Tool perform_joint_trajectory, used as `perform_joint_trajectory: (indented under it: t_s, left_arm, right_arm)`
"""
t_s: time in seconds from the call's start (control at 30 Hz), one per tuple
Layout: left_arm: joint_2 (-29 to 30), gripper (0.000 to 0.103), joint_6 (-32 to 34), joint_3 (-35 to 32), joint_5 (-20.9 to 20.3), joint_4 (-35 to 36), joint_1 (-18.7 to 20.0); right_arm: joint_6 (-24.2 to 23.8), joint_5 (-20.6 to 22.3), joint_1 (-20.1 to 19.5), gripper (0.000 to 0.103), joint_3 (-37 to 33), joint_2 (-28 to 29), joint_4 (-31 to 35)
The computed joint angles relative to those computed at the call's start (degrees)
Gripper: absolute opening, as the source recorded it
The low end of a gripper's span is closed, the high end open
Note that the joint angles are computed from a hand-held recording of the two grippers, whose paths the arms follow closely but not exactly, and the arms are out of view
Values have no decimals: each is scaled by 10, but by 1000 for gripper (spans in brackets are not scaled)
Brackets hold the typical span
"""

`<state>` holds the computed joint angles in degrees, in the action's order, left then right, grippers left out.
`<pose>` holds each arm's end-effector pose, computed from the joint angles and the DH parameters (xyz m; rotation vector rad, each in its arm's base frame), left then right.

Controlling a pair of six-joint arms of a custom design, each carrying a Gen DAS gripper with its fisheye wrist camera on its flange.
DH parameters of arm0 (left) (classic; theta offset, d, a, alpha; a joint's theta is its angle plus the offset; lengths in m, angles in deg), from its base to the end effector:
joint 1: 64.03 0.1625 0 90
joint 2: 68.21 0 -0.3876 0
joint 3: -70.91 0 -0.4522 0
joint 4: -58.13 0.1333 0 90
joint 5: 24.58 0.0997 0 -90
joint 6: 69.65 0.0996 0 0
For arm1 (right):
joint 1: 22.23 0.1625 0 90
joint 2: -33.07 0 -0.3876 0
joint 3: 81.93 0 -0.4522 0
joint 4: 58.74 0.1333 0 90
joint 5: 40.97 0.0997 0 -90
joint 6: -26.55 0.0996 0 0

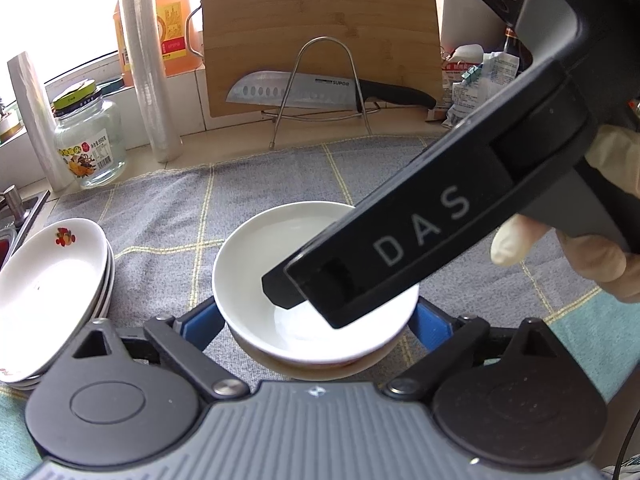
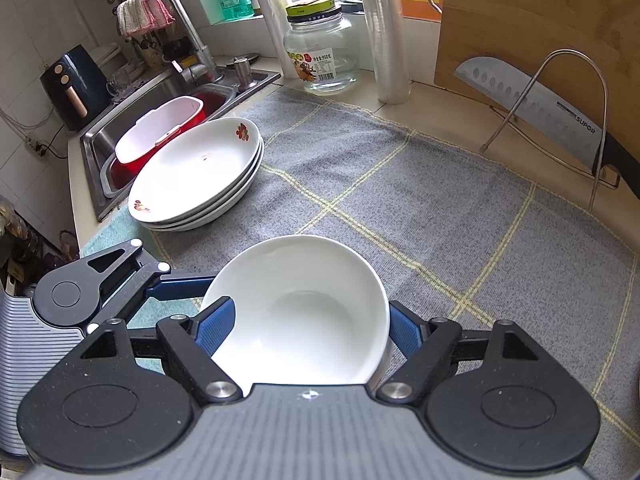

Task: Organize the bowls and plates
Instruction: 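Lower the pink-flower bowl into the white bowl and open the right gripper, then move the right gripper toward the remaining white bowl on the mat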

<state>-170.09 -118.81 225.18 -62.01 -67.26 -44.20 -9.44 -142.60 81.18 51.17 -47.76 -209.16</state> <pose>-0.1855 -0.2927 0.0965 0.5896 2.2431 -0.8114 0.2147 -0.4125 0.1051 1.1974 -2.6540 0.1454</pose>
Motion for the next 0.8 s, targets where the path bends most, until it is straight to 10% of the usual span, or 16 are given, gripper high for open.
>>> perform_joint_trajectory:
  t_s: [0.8]
  left_arm:
    - [-109, 99, -37, 22, -12, 120, -55]
  right_arm:
    - [-44, -26, 13, 103, 34, -11, -40]
